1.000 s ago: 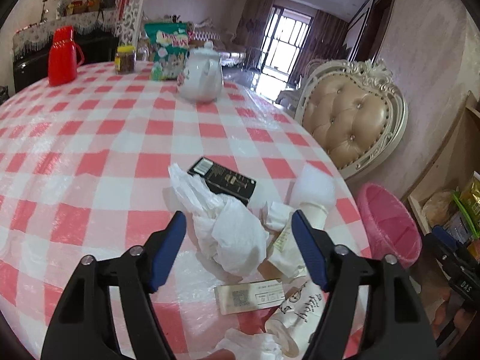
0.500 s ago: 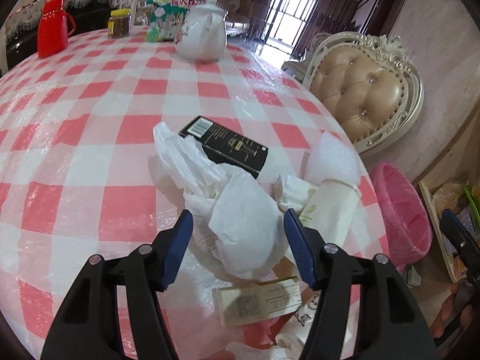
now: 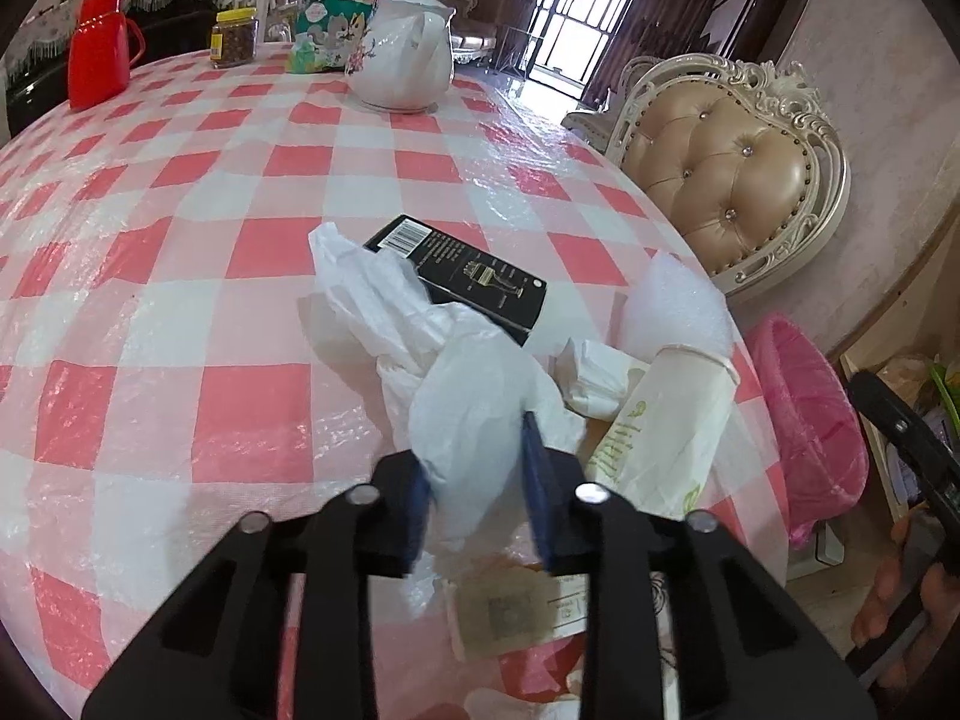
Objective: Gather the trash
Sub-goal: 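Close left gripper on crumpled white tissue while right gripper grasps white foam block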
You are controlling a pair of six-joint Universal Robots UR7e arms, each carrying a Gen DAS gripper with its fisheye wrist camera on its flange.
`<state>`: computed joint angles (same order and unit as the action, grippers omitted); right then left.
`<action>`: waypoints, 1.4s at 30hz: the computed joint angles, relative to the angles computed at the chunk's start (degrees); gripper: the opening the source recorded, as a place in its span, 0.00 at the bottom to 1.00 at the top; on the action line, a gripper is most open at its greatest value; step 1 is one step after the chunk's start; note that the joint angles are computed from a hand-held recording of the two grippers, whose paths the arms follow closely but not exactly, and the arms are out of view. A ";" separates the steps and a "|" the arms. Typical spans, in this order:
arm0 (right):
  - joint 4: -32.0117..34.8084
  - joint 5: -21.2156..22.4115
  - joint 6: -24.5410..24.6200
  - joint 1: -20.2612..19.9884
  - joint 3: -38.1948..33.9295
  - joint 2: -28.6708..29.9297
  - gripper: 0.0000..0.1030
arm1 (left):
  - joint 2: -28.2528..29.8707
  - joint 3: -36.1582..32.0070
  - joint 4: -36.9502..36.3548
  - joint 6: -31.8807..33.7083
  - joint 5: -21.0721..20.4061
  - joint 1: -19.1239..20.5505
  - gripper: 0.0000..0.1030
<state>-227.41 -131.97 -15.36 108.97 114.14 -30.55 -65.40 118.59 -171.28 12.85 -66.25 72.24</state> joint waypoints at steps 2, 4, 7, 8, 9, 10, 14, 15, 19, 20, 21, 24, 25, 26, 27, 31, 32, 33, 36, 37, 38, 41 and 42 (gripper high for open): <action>1.00 0.47 0.34 -0.21 -0.69 0.01 0.83 | -0.14 0.28 -0.40 0.32 0.20 -0.17 0.24; 2.40 0.92 0.87 -0.48 -1.79 0.22 0.83 | -0.12 0.31 -0.34 0.30 0.13 -0.18 0.23; 4.47 1.45 1.33 -0.82 -3.54 0.60 0.83 | -0.11 0.42 -0.78 0.58 0.07 -0.28 0.21; 5.38 1.62 1.45 -0.87 -4.26 0.81 0.83 | -0.16 0.52 -0.98 0.62 0.02 -0.32 0.21; 6.09 1.81 1.61 -0.97 -4.68 0.88 0.83 | -0.18 0.68 -1.37 0.72 0.08 -0.42 0.20; 7.05 1.97 1.88 -1.04 -5.29 1.04 0.83 | -0.26 0.89 -1.76 0.82 0.17 -0.54 0.20; 11.00 2.89 2.91 -1.37 -7.51 1.48 0.83 | -0.82 1.35 -2.58 1.05 0.13 -0.74 0.20; 12.45 3.27 3.40 -1.52 -8.29 1.55 0.83 | -0.94 1.44 -2.80 1.05 0.15 -0.79 0.20; 16.80 4.54 5.11 -1.78 -10.24 1.55 0.83 | -1.41 1.63 -3.31 1.02 0.24 -0.85 0.20; 17.54 4.73 5.52 -1.82 -10.63 1.57 0.83 | -1.48 1.66 -3.38 1.03 0.22 -0.84 0.20; 18.53 4.97 6.07 -1.87 -11.21 1.65 0.83 | -1.55 1.69 -3.45 1.05 0.22 -0.85 0.20; 20.46 5.12 6.87 -1.84 -12.78 2.09 0.83 | -1.83 1.96 -3.95 1.12 0.27 -0.98 0.20; 21.25 4.89 7.13 -1.79 -13.40 2.32 0.83 | -1.95 2.09 -4.23 1.09 0.34 -1.06 0.20; 22.14 4.57 7.32 -1.75 -14.09 2.58 0.83 | -2.05 2.19 -4.45 1.11 0.43 -1.11 0.20; 22.78 4.23 7.42 -1.71 -14.56 2.74 0.83 | -2.15 2.29 -4.67 1.14 0.52 -1.16 0.20; 26.10 2.90 8.67 -1.89 -16.54 3.48 0.83 | -2.27 2.41 -5.61 1.22 0.84 -1.33 0.20; 26.53 2.74 8.73 -1.94 -16.87 3.64 0.83 | -2.33 2.49 -5.98 1.28 0.93 -1.38 0.20; 27.24 2.37 8.77 -1.94 -17.41 3.95 0.83 | -2.36 2.57 -6.33 1.33 0.95 -1.42 0.20; 29.02 1.43 8.67 -1.98 -18.84 4.88 0.82 | -2.38 2.90 -7.42 1.41 1.53 -1.66 0.20; 29.45 1.07 8.56 -1.98 -19.21 5.13 0.82 | -2.42 3.03 -7.67 1.43 1.67 -1.73 0.20; 29.78 0.87 8.45 -2.03 -19.48 5.30 0.82 | -2.47 3.05 -7.78 1.38 1.65 -1.73 0.20; 30.98 0.39 8.40 -2.21 -20.34 5.72 0.82 | -2.52 2.96 -8.06 1.30 1.60 -1.62 0.20; 31.46 0.35 8.51 -2.29 -20.56 5.76 0.82 | -2.54 2.96 -8.07 1.25 1.58 -1.62 0.20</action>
<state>-195.95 -131.62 -6.85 106.68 93.58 -24.79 -67.94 121.55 -179.35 14.10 -64.66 70.62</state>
